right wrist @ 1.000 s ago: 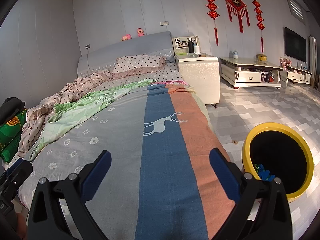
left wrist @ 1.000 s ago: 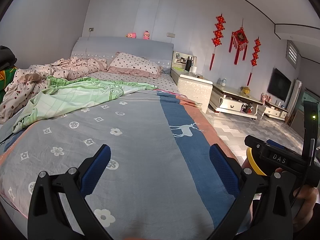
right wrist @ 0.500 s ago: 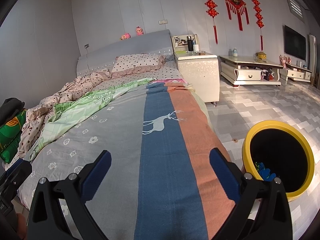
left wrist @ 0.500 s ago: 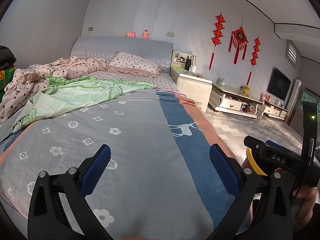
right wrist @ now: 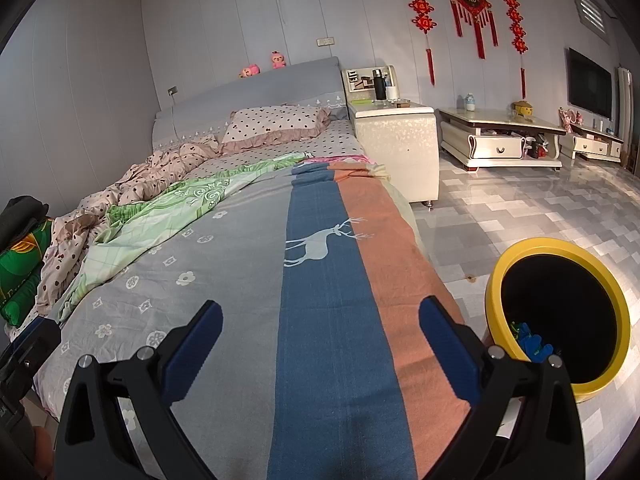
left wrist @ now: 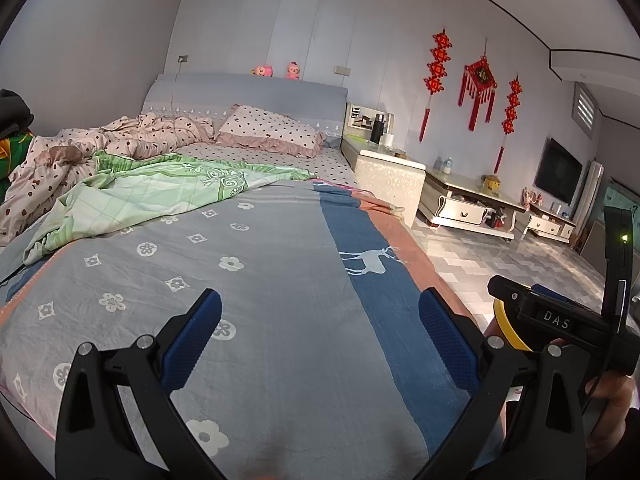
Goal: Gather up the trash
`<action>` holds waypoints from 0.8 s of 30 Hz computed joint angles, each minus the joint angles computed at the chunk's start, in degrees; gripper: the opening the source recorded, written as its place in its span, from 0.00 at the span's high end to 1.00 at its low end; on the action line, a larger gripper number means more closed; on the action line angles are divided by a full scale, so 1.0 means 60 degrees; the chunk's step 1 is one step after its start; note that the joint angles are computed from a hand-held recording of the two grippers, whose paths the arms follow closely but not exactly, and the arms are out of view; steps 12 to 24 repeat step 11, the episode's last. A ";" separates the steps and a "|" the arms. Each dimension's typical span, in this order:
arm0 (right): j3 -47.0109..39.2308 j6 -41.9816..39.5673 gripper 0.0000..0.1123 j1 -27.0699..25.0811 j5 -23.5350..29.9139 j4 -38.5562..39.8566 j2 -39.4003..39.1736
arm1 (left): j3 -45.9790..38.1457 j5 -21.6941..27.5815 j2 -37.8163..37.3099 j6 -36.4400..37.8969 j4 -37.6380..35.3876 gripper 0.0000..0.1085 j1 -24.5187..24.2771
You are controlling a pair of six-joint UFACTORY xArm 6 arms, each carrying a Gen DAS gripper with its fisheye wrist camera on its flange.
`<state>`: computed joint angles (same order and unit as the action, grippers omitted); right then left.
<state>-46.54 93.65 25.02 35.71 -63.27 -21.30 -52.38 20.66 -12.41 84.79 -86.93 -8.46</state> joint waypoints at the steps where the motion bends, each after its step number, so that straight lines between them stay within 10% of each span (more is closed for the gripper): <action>1: 0.0038 -0.0037 0.16 -0.0039 -0.0035 0.0023 -0.0037 | 0.0013 -0.0044 -0.0007 0.0018 -0.0017 0.13 -0.0036; 24: 0.0054 -0.0020 0.16 -0.0048 -0.0032 0.0026 -0.0046 | -0.0040 0.0152 0.0110 -0.0113 0.0154 0.13 0.0113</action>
